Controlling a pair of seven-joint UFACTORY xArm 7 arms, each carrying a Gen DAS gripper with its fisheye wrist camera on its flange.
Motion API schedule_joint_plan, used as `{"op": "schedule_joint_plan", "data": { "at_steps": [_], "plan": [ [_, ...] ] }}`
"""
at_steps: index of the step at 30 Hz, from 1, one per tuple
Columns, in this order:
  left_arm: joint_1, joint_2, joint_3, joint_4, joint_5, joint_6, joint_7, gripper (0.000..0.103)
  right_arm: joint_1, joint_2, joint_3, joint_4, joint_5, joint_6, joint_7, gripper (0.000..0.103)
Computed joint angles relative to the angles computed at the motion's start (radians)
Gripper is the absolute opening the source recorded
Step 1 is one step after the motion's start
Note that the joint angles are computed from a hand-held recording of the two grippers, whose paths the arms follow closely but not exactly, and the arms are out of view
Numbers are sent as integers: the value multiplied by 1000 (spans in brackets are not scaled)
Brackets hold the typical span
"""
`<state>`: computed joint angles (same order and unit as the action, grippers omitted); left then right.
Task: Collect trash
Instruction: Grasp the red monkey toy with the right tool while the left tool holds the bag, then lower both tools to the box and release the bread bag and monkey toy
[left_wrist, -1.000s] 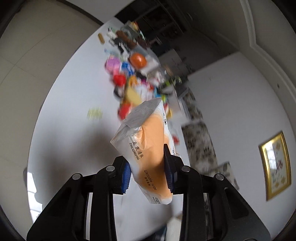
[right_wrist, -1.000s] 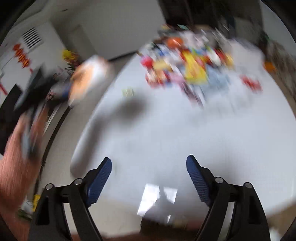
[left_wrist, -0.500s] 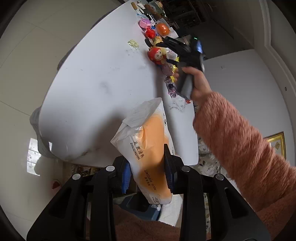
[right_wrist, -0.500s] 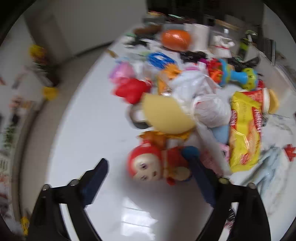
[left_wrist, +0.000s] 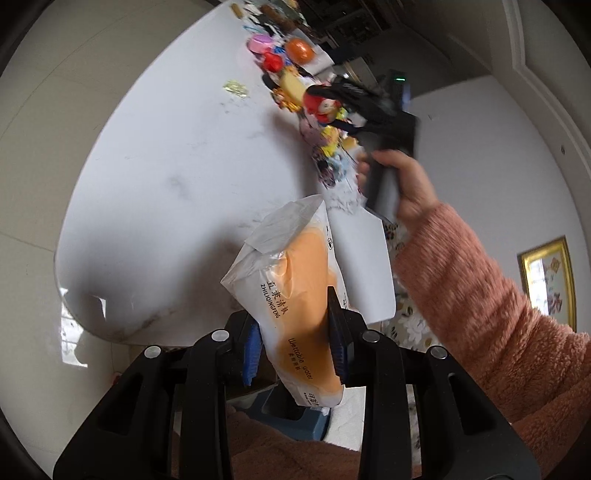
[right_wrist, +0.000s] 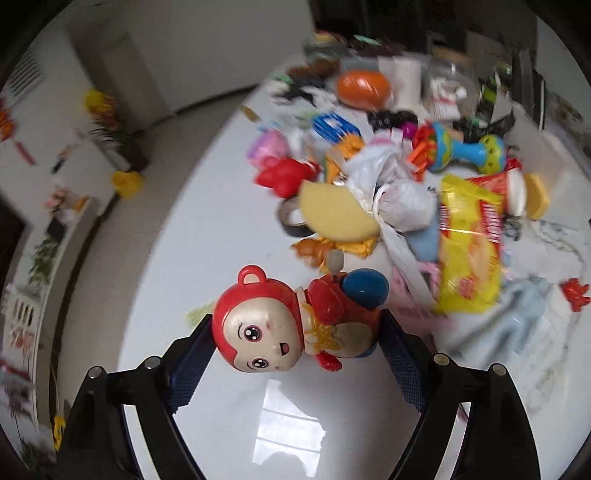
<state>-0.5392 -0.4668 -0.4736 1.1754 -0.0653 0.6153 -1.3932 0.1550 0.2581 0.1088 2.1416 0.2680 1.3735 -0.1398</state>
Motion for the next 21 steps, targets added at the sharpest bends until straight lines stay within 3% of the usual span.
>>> {"op": "schedule_joint_plan", "data": {
  "at_steps": [3, 8, 12, 16, 21],
  "plan": [
    [-28, 58, 4, 52, -7, 4, 56, 30, -82, -193, -16, -172, 159, 36, -139, 84],
    [-87, 192, -3, 172, -14, 35, 138, 30, -147, -454, -165, -359, 287, 225, -331, 84],
    [-151, 329, -13, 311, 13, 119, 210, 30, -180, -609, -291, -465, 263, 378, -413, 84],
    [-239, 488, -13, 451, 43, 229, 260, 30, -220, -753, -366, -617, 138, 480, -475, 84],
    [-355, 670, 10, 580, 103, 332, 294, 30, -282, -909, -404, -881, -2, 493, -514, 84]
  ]
}}
